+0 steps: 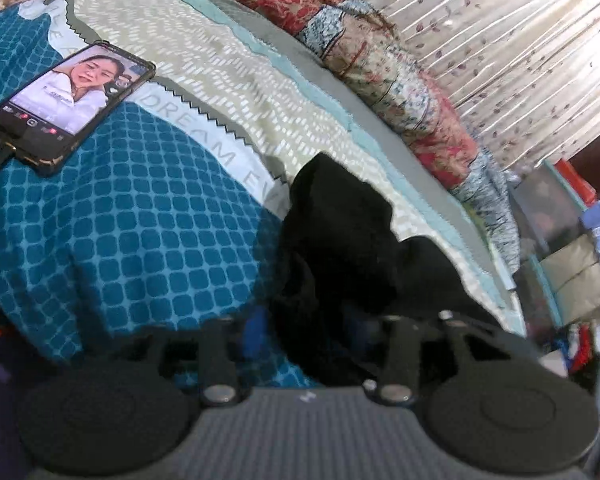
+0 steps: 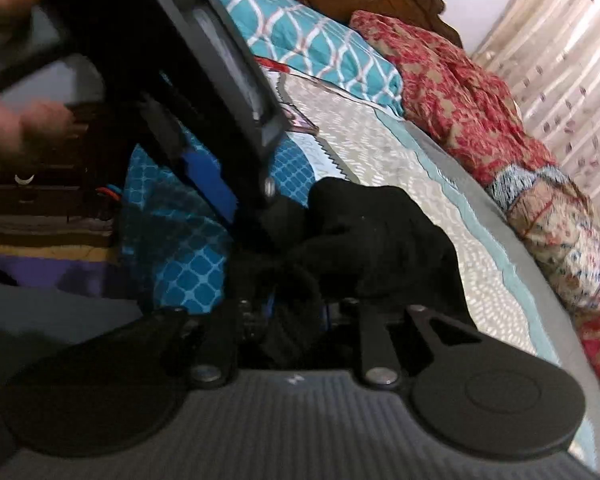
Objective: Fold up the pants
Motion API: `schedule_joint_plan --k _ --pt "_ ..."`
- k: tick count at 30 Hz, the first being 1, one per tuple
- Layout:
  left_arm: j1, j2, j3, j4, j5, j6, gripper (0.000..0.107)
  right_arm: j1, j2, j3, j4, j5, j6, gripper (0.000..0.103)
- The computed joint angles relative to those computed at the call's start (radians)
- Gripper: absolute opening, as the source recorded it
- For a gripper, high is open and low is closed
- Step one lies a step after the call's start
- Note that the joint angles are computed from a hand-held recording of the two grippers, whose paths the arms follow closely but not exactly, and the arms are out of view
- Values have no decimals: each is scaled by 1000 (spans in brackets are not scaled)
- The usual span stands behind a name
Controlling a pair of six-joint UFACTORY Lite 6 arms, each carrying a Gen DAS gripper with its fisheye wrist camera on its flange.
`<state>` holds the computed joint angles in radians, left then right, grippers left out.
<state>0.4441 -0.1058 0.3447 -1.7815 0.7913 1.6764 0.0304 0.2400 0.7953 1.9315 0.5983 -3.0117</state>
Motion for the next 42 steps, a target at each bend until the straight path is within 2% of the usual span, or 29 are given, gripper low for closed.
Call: schedule_joint_plan --k 1,2,3,6,8,11,14,15,16,17,18,20,21,22,23,25,26,27,29,31,33,34,35,36,38,42 --pt "18 -24 -6 9 -1 -12 66 -6 7 20 -37 -6 65 30" --pt "27 -56 -6 14 -20 -27 78 -17 11 47 -80 -14 134 33" --pt "35 -76 2 12 -38 -28 84 -19 12 54 -92 -19 160 35" --pt "60 -39 103 23 -49 -55 92 -69 -24 69 -204 16 332 45" --pt "19 44 226 41 -89 -121 101 -138 -51 57 -269 77 453 59" --pt "-86 250 460 61 -110 -131 103 -237 -93 22 -333 126 584 59" --pt "-190 450 685 164 -149 -227 103 -316 -133 -15 -344 152 641 60" --pt "-219 519 757 197 -140 -254 99 -349 -157 -46 -355 162 657 60" --pt "-241 560 793 204 -136 -255 88 -357 -148 -35 -367 157 694 60" --pt "-265 594 828 234 -133 -276 41 -356 -126 -11 -385 147 747 60" --pt "-290 618 846 249 -140 -282 22 -352 -98 17 -407 141 801 60" --pt "-307 577 787 153 -173 -201 14 -335 -34 72 -471 129 920 58" --pt "-303 529 727 51 -189 -105 14 -317 5 103 -520 118 1003 53" --pt "-288 470 668 -42 -192 -24 14 -306 26 124 -568 120 1073 39" --pt "-260 403 604 -125 -173 40 13 -292 28 121 -586 130 1103 36" --pt "-191 294 486 -228 -76 106 13 -254 -20 65 -561 126 1054 37" --pt "-183 269 444 -277 -55 143 13 -225 -40 37 -533 110 1016 39" --pt "-203 261 419 -338 -75 208 14 -195 -45 21 -502 87 988 42" --pt "-296 320 440 -484 -227 378 17 -139 -24 7 -430 32 937 56" --pt "-341 431 511 -513 -339 384 25 -109 4 3 -362 21 870 66" --pt "-311 431 502 -452 -308 285 31 -78 -22 -15 -341 -10 829 66" --pt "-293 405 486 -413 -294 234 39 -75 -41 -20 -350 -11 830 66" --pt "-280 360 457 -408 -300 207 57 -91 -68 -33 -378 12 844 66" --pt "-274 316 427 -439 -308 218 62 -107 -80 -32 -401 33 876 65" --pt "-235 233 364 -405 -286 191 62 -162 -106 -21 -451 90 947 64" --pt "-159 56 267 -256 -255 39 62 -249 -141 -15 -430 170 991 64"
